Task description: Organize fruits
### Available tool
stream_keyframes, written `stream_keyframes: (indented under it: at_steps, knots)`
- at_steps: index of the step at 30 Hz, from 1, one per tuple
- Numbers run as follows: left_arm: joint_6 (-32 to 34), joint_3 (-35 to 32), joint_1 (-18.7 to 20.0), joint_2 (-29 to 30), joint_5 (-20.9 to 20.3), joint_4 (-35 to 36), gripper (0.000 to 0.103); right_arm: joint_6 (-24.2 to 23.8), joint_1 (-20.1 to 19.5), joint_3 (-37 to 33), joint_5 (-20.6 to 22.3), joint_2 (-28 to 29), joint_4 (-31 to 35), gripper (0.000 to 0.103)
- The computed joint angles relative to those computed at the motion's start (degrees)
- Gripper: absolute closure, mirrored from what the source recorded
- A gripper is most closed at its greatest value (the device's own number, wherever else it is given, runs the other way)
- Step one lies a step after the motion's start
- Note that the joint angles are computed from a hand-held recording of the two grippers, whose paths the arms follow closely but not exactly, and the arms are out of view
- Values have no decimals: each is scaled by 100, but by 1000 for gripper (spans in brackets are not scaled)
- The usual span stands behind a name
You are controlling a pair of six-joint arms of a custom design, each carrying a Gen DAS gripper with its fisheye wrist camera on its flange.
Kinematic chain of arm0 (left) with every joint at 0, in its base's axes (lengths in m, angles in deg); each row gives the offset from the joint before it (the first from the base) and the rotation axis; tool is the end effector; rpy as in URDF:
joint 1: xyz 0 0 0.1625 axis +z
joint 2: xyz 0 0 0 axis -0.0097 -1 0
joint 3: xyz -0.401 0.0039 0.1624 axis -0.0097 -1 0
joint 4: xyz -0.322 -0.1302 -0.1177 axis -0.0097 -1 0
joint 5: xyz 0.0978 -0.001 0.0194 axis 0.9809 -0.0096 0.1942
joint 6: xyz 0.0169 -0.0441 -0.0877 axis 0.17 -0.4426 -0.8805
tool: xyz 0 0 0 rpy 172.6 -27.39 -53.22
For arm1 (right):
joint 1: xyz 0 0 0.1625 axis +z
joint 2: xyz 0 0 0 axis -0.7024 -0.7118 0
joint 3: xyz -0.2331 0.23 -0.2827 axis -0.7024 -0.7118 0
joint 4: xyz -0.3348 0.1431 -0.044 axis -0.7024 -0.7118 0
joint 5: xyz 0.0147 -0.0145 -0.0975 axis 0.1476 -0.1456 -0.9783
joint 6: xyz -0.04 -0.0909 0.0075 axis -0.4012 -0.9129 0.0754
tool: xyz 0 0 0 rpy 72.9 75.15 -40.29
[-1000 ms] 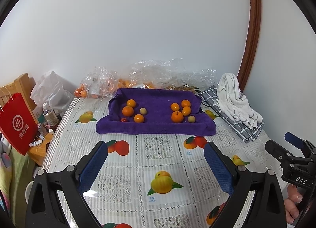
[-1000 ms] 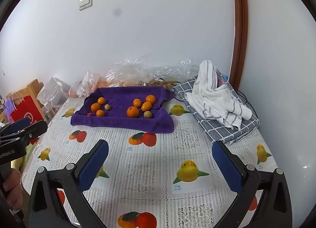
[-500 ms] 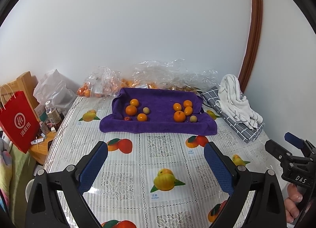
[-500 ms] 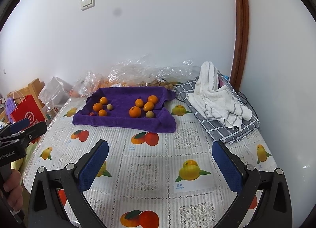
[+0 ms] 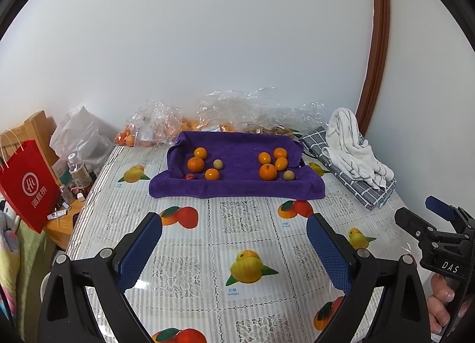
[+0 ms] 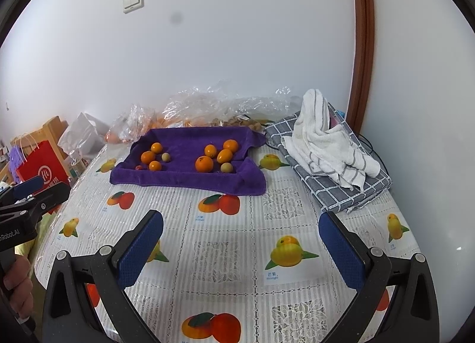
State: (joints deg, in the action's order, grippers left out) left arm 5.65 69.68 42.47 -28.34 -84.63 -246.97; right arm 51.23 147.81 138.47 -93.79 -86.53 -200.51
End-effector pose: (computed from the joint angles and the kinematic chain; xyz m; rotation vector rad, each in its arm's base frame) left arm -0.2537 -0.5321 0.1861 0.1031 2.1076 -1.1409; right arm 0.2279 -0.5733 0.1888 0.7887 -2.2937 0.9149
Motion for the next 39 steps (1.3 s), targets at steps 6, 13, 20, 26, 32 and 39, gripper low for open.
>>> stream_keyframes:
  at_steps: [6, 13, 20, 26, 32, 39]
  knots:
    - [68, 16, 1, 4, 7, -68, 5, 2, 0, 5, 8, -1, -11, 0]
    - [34, 39, -6, -18, 6, -37, 5, 7, 0, 5, 6, -6, 0, 0]
    - [-7, 74, -9, -63, 35, 23, 5, 6, 31, -18, -13, 25, 12, 0]
    - [21, 127, -5, -118, 42, -25, 5, 14, 64, -30, -22, 51, 8, 0]
    - [67, 153, 11, -163, 42, -90, 5, 26, 83, -65, 8, 87, 34, 0]
    - [87, 144, 21, -159, 41, -73, 5, 36, 88, -105, 11, 122, 73, 0]
